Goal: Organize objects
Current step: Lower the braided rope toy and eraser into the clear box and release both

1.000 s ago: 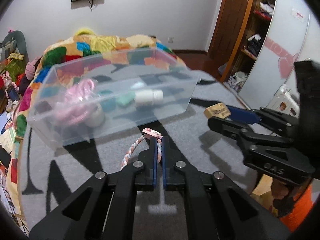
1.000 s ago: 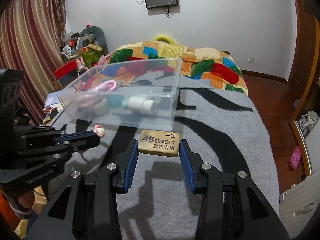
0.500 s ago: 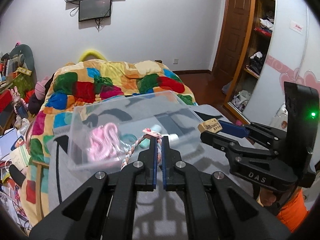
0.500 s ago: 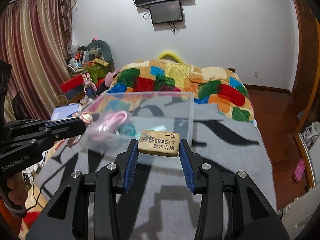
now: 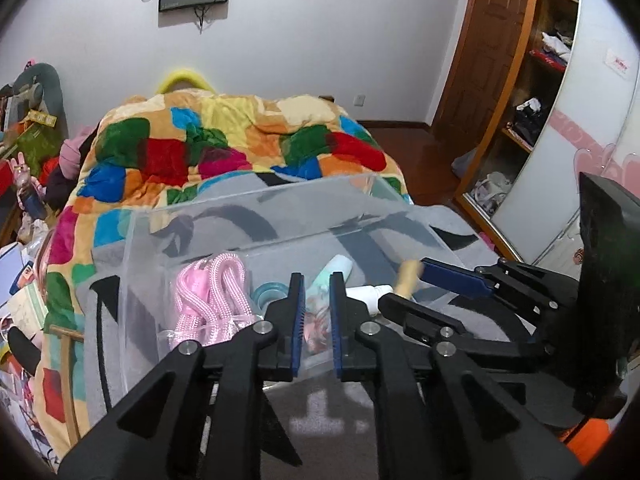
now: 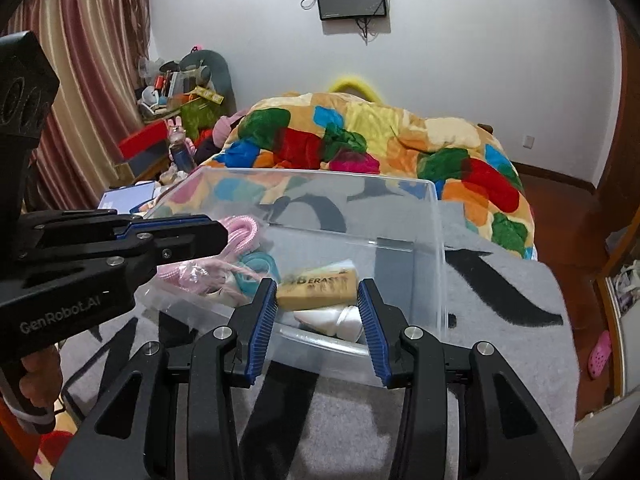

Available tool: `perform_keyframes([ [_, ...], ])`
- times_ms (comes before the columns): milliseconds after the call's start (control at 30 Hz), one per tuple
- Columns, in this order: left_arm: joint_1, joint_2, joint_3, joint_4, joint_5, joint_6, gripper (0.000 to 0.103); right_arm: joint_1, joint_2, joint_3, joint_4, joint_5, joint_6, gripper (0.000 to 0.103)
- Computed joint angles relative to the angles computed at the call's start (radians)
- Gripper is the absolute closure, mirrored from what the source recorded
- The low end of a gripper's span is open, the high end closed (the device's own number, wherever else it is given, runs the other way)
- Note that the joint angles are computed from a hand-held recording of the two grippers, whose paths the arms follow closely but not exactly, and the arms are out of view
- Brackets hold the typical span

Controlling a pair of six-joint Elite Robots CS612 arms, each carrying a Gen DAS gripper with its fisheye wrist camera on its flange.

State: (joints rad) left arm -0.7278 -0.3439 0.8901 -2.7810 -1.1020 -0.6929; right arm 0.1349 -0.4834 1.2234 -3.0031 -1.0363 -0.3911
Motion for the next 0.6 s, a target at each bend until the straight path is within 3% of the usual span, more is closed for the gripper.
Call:
perform_keyframes([
  [200,-0.019,-0.033,0.063,-0.059,0.052,0.009,0.089,-0.009,-0.021,0.036,-0.049,0.021,0.001,0.064],
  [400,-0.044,-0.062,0.140,-0.135,0.137,-0.007,0.062,-0.025,-0.055,0.101,-0.114,0.085,0.011,0.062],
  [500,-0.055,-0.069,0.171,-0.166,0.171,-0.016,0.050,-0.031,-0.072,0.142,-0.168,0.099,0.017,0.051],
  [600,-0.065,-0.074,0.199,-0.199,0.201,-0.031,0.037,-0.034,-0.083,0.177,-0.230,0.093,0.035,0.033],
])
